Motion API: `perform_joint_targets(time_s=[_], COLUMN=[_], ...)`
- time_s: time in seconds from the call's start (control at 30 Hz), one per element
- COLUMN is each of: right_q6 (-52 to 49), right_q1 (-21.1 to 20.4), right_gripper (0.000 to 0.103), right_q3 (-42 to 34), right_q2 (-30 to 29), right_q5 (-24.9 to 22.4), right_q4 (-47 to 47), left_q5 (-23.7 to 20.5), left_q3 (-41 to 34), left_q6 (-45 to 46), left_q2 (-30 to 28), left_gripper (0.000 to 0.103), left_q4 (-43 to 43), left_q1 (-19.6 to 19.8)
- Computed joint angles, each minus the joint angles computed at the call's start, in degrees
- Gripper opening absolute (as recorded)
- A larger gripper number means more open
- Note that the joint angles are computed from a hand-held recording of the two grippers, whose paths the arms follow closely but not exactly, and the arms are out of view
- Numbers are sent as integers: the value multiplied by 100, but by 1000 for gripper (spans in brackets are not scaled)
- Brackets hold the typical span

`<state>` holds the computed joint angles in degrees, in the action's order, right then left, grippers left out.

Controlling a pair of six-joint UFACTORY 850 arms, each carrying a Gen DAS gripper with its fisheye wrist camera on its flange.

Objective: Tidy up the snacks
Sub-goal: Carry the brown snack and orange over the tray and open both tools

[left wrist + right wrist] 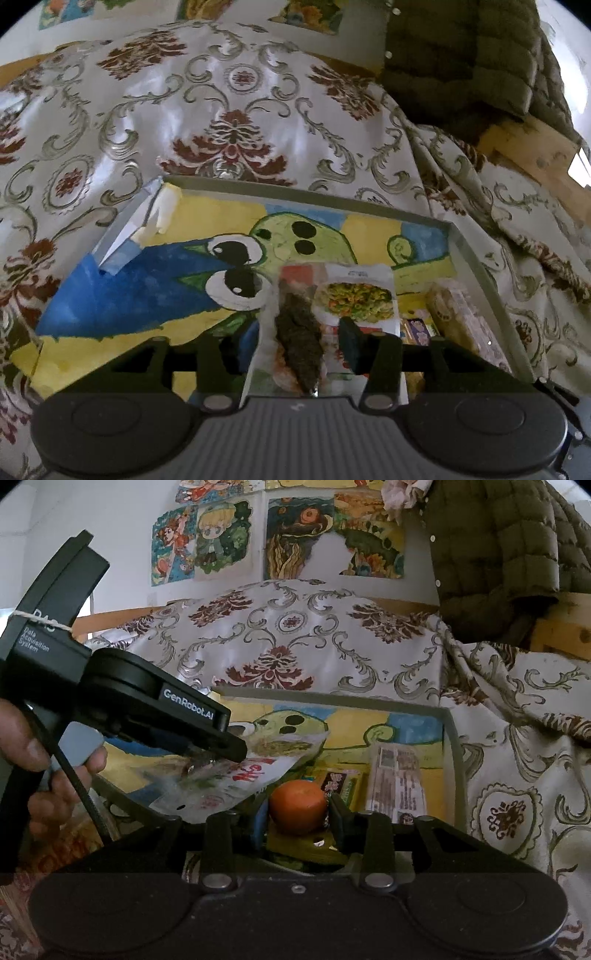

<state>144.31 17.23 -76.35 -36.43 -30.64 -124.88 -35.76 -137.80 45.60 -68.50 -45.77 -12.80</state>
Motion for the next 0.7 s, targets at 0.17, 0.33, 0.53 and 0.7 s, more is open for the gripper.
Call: perform_joint_targets(time_s=[0.17, 0.33, 0.53, 0.7], right_q6=[21, -92, 53, -8], right_q1=[23, 99, 246, 439], right_gripper=[55, 68, 88, 98], right_q3=[82, 241, 587, 906], right_q2=[127, 412, 908, 1370], right_q5=[-80, -334, -863, -1297], right_q4=[39, 254, 384, 403], left_q5=[410, 666, 947, 973], left_q3=[930, 1745, 2998, 3994], left_q6=[695, 1616, 3405, 4679], left_q2=[581, 1168, 2091, 2862], left_gripper=[79, 89, 99, 102], left_q4=[-813, -1957, -3935, -5112], left_q1=[63, 157, 301, 416])
